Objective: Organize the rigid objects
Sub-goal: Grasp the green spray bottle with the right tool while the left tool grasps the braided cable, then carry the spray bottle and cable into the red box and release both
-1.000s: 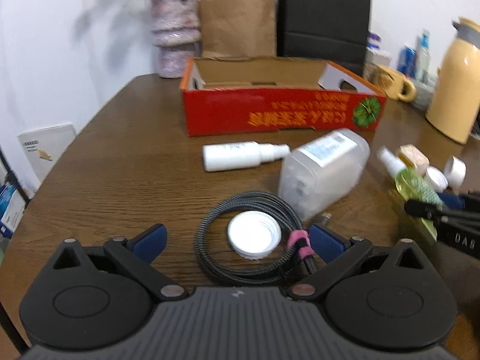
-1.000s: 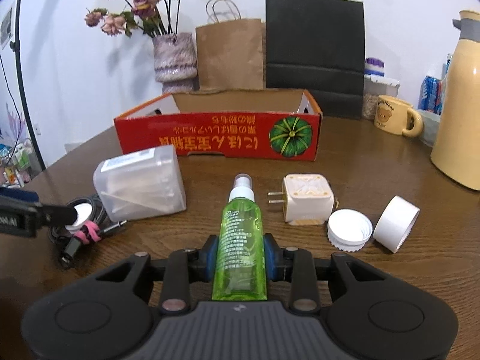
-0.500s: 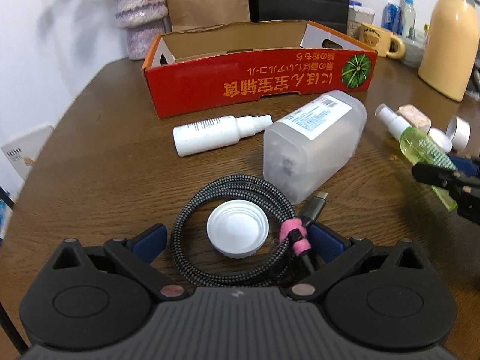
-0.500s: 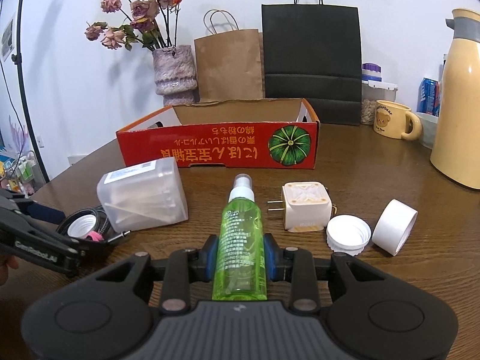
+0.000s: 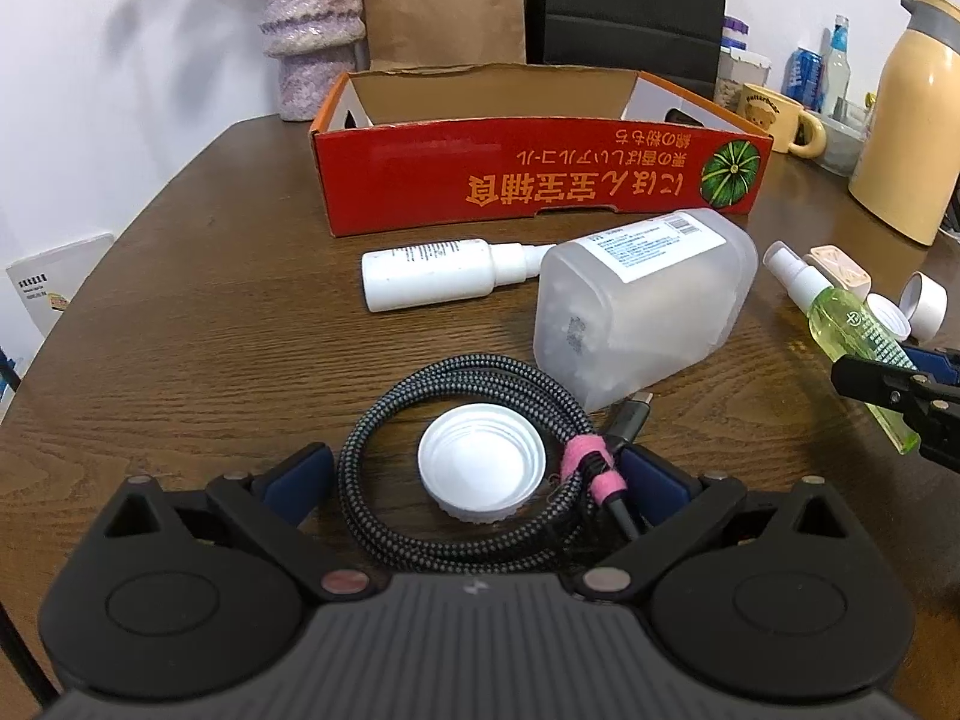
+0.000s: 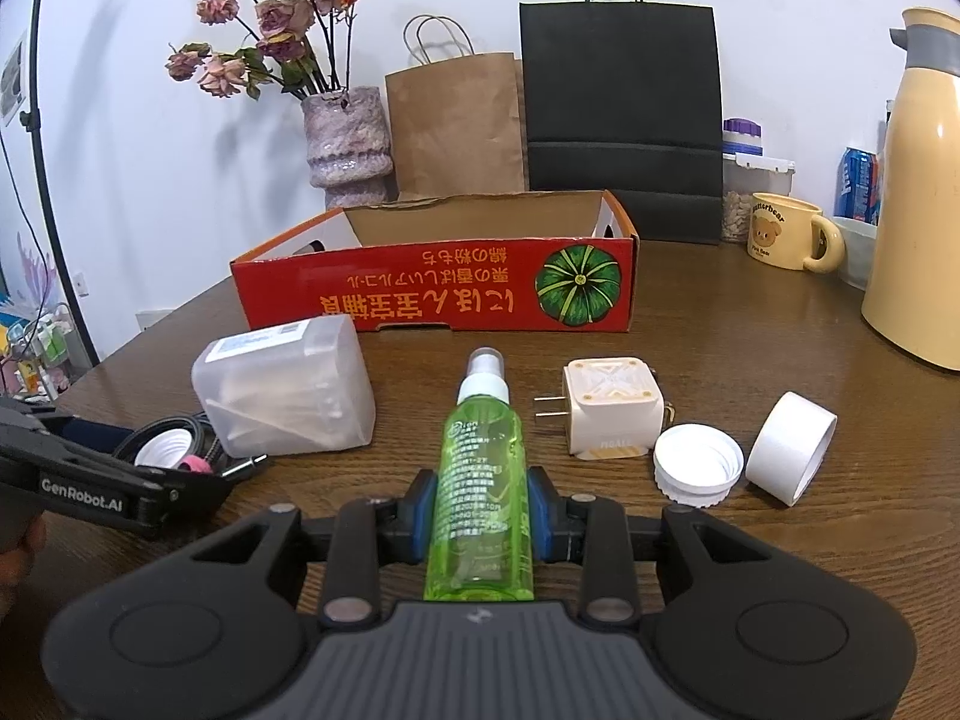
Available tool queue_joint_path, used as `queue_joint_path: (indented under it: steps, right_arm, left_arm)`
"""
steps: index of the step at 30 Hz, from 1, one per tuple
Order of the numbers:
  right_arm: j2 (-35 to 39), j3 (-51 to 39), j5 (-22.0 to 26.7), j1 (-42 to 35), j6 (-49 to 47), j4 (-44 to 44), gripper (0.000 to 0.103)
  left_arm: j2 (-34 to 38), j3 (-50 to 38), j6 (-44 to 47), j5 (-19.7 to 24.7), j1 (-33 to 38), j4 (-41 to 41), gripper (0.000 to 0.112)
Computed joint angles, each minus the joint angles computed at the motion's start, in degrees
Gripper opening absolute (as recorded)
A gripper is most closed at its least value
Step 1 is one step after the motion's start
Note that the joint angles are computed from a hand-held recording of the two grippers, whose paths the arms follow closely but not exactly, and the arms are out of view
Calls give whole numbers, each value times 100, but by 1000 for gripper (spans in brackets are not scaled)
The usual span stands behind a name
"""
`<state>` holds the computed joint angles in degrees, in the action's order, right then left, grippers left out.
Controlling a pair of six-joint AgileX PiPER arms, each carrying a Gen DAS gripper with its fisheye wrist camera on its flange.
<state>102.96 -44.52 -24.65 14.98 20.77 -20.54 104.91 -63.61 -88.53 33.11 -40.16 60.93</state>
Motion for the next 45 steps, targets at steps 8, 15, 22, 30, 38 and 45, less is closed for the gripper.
queue_joint_path:
  steps: [8, 15, 22, 30, 38, 45]
  right_arm:
    - [3, 5, -15, -8, 32, -27, 31]
    - [-6, 50, -109, -31, -7, -2, 31]
    - [-58, 174, -274, -19, -249, 209, 31]
    - [-289, 240, -249, 2, -241, 211, 31]
    - [-454, -108, -45, 82, 12, 53, 31]
    - [-370, -789, 274, 138, 352, -136, 31]
  left_arm:
    - [-56, 117, -567, 341, -279, 277, 96]
    - [-240, 309, -1051, 555, -495, 576, 96]
    - [-499, 478, -1409, 746, -650, 762, 95]
    - [-840, 408, -1457, 1055, -714, 896, 95]
    - [-980, -63, -1229, 1240, -531, 1057, 95]
    - [-730, -858, -793, 1175, -271, 926, 95]
